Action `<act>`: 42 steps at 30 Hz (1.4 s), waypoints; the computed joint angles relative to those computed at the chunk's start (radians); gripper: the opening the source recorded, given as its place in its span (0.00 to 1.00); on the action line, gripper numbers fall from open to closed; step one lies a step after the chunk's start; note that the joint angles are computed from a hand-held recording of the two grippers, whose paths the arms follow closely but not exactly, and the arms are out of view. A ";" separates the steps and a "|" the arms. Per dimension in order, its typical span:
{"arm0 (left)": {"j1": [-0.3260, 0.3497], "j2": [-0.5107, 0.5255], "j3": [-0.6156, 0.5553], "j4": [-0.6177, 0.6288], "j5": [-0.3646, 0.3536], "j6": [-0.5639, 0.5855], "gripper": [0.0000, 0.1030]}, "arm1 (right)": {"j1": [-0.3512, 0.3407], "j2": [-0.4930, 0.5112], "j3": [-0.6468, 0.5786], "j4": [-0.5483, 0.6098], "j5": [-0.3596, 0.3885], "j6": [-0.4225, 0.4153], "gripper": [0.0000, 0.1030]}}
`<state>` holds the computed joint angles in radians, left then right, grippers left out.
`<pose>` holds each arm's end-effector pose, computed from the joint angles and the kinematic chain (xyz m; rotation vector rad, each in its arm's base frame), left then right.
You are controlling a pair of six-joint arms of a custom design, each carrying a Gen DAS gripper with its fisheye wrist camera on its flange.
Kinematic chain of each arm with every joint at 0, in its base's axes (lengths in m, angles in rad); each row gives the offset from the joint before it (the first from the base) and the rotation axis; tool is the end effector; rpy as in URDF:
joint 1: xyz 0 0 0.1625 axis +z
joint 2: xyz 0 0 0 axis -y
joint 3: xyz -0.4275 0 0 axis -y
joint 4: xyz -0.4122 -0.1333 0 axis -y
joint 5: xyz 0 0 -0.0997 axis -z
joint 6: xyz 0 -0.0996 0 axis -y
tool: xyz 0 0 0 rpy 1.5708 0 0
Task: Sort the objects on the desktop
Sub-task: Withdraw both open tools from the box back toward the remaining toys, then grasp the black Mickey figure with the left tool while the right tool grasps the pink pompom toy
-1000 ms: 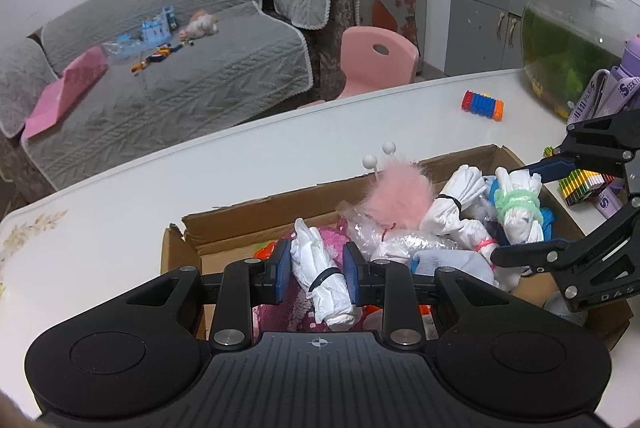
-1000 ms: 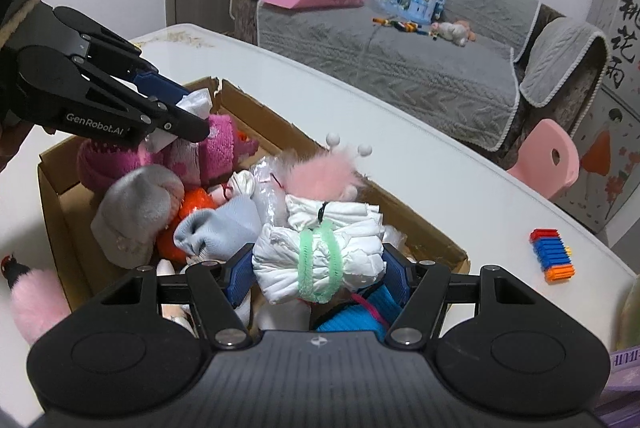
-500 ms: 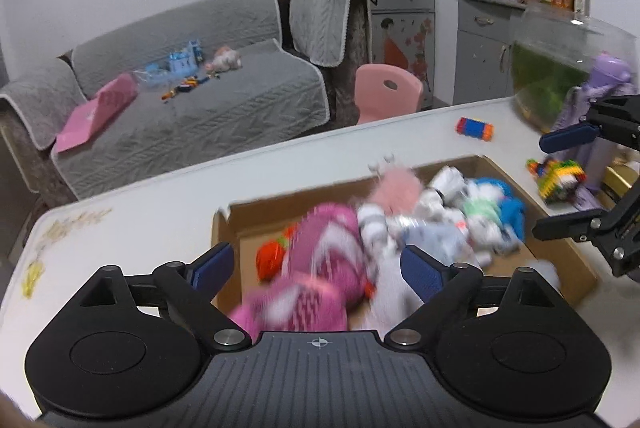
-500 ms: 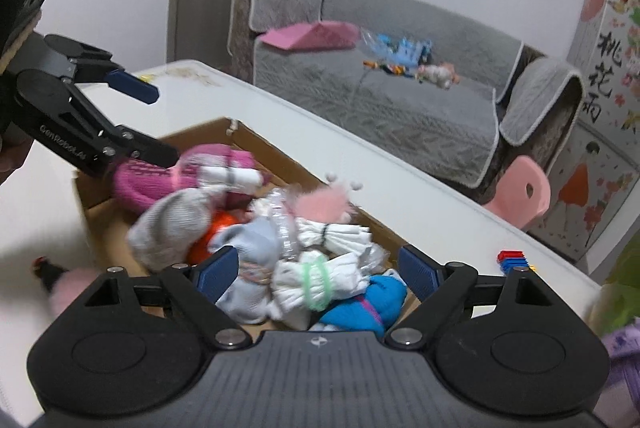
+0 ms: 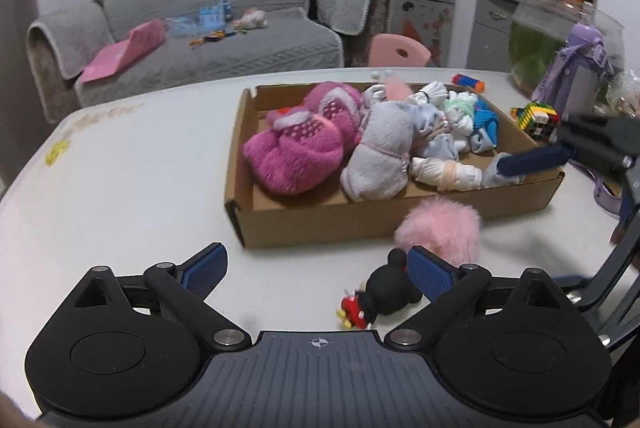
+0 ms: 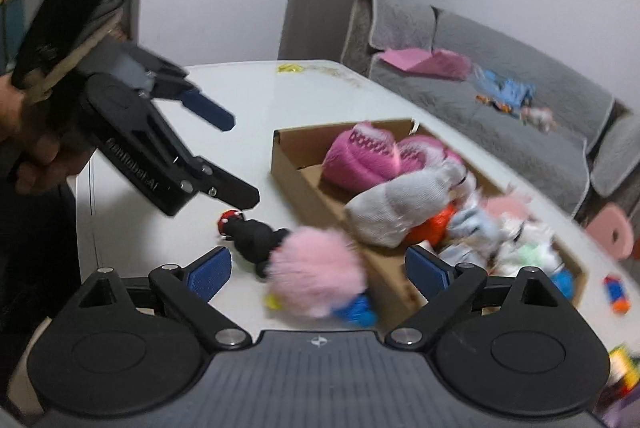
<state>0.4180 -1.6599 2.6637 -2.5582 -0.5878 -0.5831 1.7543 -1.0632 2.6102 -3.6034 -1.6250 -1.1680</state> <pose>-0.1701 -0.3121 0.1837 0.6640 2.2313 -0.9385 0.1900 -0.3229 0.0826 1.7419 -2.2031 0.5771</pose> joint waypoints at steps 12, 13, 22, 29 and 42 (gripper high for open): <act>-0.018 -0.208 0.027 0.257 0.014 -0.203 0.97 | -0.027 0.051 -0.109 0.220 0.069 0.049 0.93; -0.018 -0.213 0.026 0.267 0.009 -0.204 0.97 | -0.023 0.053 -0.121 0.240 0.053 0.042 0.95; 0.010 -0.057 0.021 0.058 -0.042 -0.072 0.98 | -0.047 -0.073 -0.084 0.441 0.004 -0.028 0.98; 0.042 0.177 -0.016 -0.151 -0.036 0.054 0.99 | -0.095 -0.088 -0.029 0.301 0.020 -0.027 0.96; 0.099 0.220 -0.012 -0.273 -0.080 0.071 0.74 | -0.089 0.059 -0.084 0.147 0.007 0.010 0.83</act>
<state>0.5170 -1.4402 2.6512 -2.8309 -0.6675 -0.5123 1.6650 -1.0042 2.5263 -3.4563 -1.6178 -1.1581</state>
